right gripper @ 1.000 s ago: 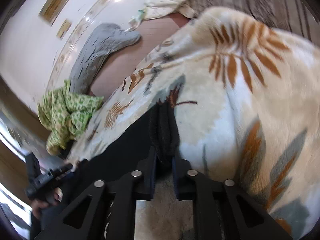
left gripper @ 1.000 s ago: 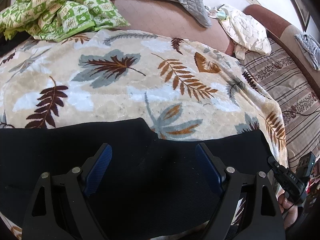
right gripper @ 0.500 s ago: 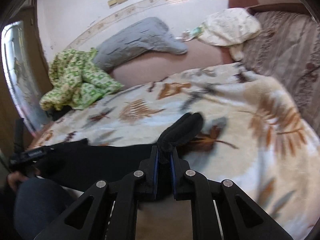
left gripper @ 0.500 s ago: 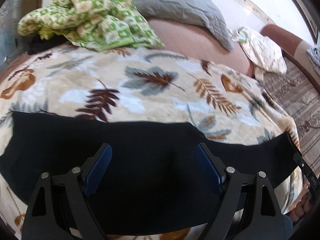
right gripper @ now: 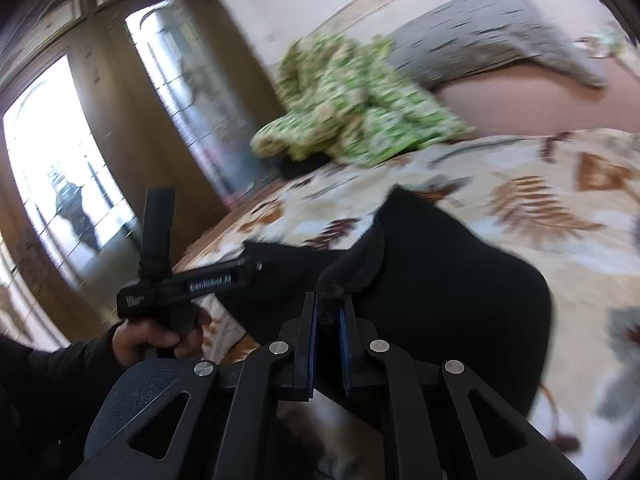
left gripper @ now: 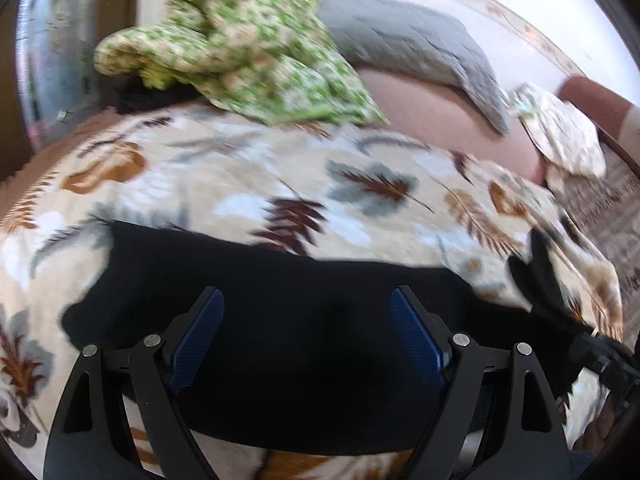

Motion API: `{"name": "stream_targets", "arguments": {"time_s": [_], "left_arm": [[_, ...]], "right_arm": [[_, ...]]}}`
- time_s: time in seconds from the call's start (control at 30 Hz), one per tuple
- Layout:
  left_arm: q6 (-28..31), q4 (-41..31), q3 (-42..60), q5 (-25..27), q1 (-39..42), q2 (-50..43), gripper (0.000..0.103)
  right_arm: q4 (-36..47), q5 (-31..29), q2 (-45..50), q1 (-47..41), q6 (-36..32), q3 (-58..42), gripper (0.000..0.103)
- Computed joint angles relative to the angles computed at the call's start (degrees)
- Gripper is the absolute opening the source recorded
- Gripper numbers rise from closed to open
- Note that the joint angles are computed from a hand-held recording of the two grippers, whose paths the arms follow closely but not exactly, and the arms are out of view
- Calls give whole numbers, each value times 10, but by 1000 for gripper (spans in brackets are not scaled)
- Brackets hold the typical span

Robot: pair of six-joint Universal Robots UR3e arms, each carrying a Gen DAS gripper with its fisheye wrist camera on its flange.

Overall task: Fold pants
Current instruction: 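Lift the pants end with the right gripper and fold it toward the left gripper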

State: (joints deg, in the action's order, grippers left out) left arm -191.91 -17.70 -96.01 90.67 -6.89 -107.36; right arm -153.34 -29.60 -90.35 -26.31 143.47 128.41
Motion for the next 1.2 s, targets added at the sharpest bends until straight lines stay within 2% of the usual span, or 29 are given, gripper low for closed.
{"name": "stream_targets", "arguments": {"time_s": [0.17,0.27,0.37,0.43,0.47,0.53,0.57,0.6,0.67,0.73,0.77,0.8,0.83,0.87,0.9,0.93,0.97,1.0,1.03,1.13,1.2], "left_arm": [[-16,42,-11,13,3,-12,85],[-3,47,-3,4,2,-22,85],[6,51,-4,-3,4,-21,85],[12,50,-4,-7,2,-19,85],[17,49,-2,-12,1,-19,85],[30,42,6,-17,-4,-19,85],[37,39,10,-21,-6,-19,85],[46,35,17,-29,-9,-19,85],[66,33,30,-55,-13,-21,85],[93,40,44,-101,-16,-22,85],[114,45,54,-144,-15,-25,85],[136,40,64,-186,-14,-29,85],[161,19,82,-226,-12,-37,85],[195,-19,107,-266,-12,-47,84],[226,-46,126,-292,-16,-57,81],[256,-80,147,-310,-20,-68,63],[282,-132,178,-317,-23,-83,31],[298,-192,216,-301,-30,-102,18],[304,-217,230,-293,-31,-112,7],[320,-233,207,-312,-13,-110,3],[334,-230,176,-327,-2,-98,3]], "right_arm": [[23,15,96,41,1,-80,9],[106,38,111,45,-49,-113,9],[167,3,134,70,-86,-156,9],[174,-29,159,87,-82,-177,9],[149,-58,175,100,-64,-181,10],[140,-29,177,85,-72,-159,16],[191,-15,174,78,-98,-169,24],[289,0,162,67,-147,-188,32],[423,6,125,37,-227,-200,36],[492,26,64,-21,-279,-176,37],[516,36,43,-46,-298,-167,37],[527,46,-3,-93,-309,-138,44],[490,42,-39,-128,-283,-105,50],[405,19,-76,-160,-225,-65,54],[320,-12,-102,-184,-175,-30,53],[282,-26,-113,-198,-157,-13,49],[292,-29,-120,-209,-166,-11,36],[327,-23,-125,-211,-200,-16,21],[330,-21,-136,-206,-222,-8,18],[326,-31,-146,-165,-270,1,10],[212,-79,-106,-106,-223,12,10]]}}
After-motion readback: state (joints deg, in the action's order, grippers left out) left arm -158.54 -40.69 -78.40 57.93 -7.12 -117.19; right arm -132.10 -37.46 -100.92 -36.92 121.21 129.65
